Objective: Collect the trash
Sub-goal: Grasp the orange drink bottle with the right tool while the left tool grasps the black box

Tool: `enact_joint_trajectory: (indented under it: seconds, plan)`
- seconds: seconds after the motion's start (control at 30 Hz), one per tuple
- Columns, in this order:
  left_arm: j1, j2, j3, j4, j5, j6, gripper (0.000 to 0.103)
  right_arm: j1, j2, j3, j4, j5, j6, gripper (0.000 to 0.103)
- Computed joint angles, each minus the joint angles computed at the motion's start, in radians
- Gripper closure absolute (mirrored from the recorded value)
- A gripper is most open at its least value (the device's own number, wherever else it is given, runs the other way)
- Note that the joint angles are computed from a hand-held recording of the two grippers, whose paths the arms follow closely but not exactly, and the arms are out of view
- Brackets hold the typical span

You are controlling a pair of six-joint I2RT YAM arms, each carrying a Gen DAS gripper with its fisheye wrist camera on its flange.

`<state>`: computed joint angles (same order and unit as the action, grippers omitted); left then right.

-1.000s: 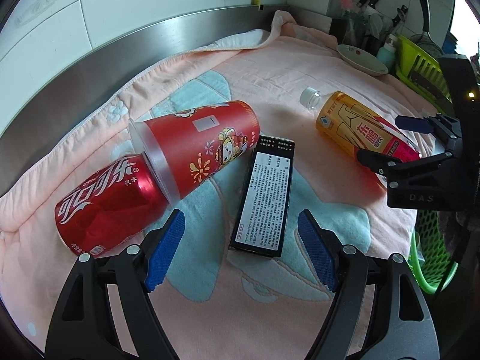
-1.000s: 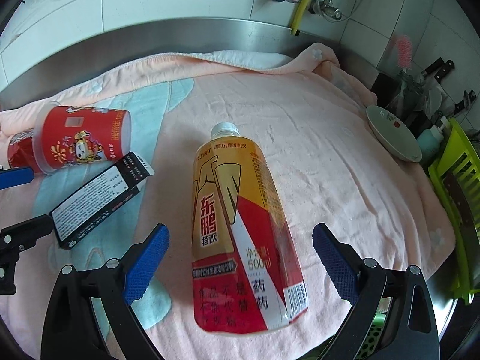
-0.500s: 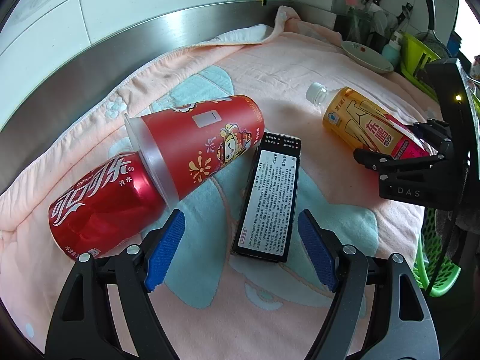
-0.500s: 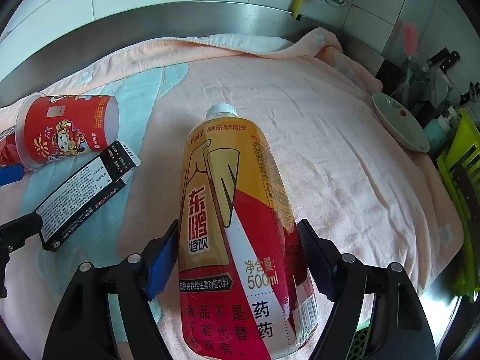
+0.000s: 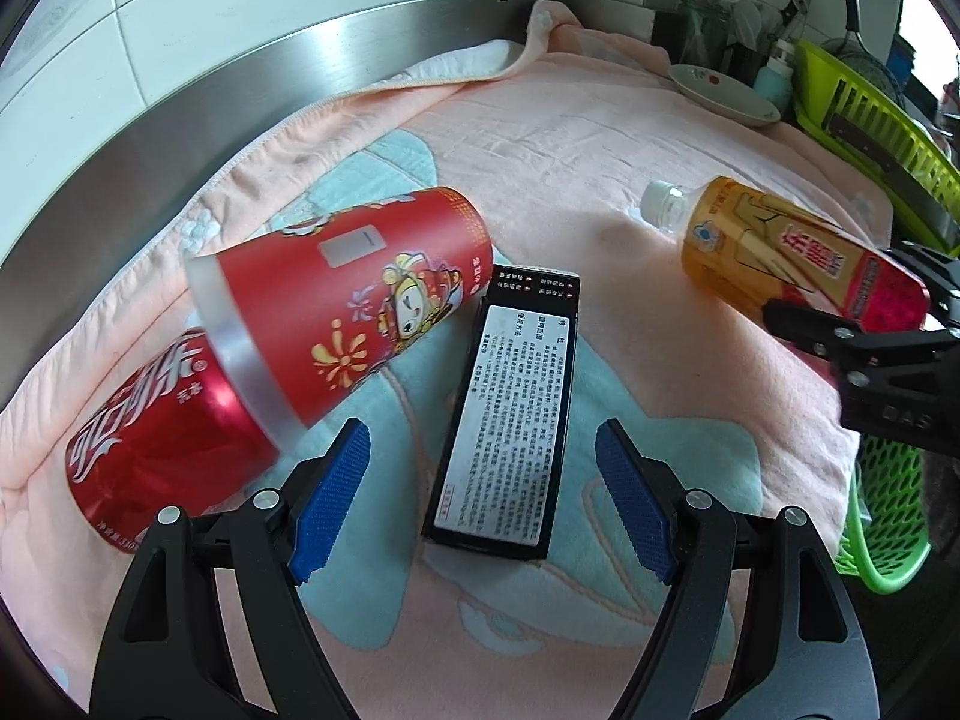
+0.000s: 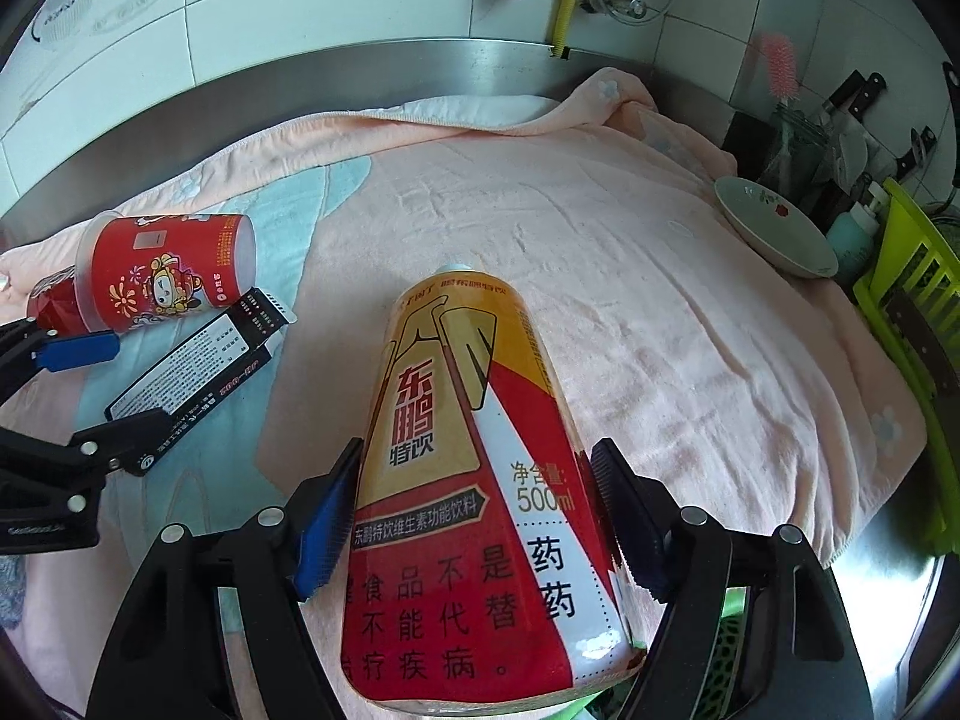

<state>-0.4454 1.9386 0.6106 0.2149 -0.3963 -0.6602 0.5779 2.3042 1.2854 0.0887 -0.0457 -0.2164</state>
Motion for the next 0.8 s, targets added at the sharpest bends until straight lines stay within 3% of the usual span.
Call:
enact_joint_trajectory:
  seconds: [0.53,0.67,0.8]
  plan:
    - [0.040,0.088,0.073,0.003,0.031,0.036,0.027,-0.011,0.020,0.012,-0.027,-0.012,-0.023,0.030]
    - [0.048,0.105,0.081,0.012,0.049,0.043,0.040,-0.006,0.019,0.020,-0.034,-0.005,-0.020,0.027]
    - [0.054,0.117,0.073,0.040,0.068,0.051,0.047,-0.002,0.024,0.044,-0.052,-0.007,-0.017,0.026]
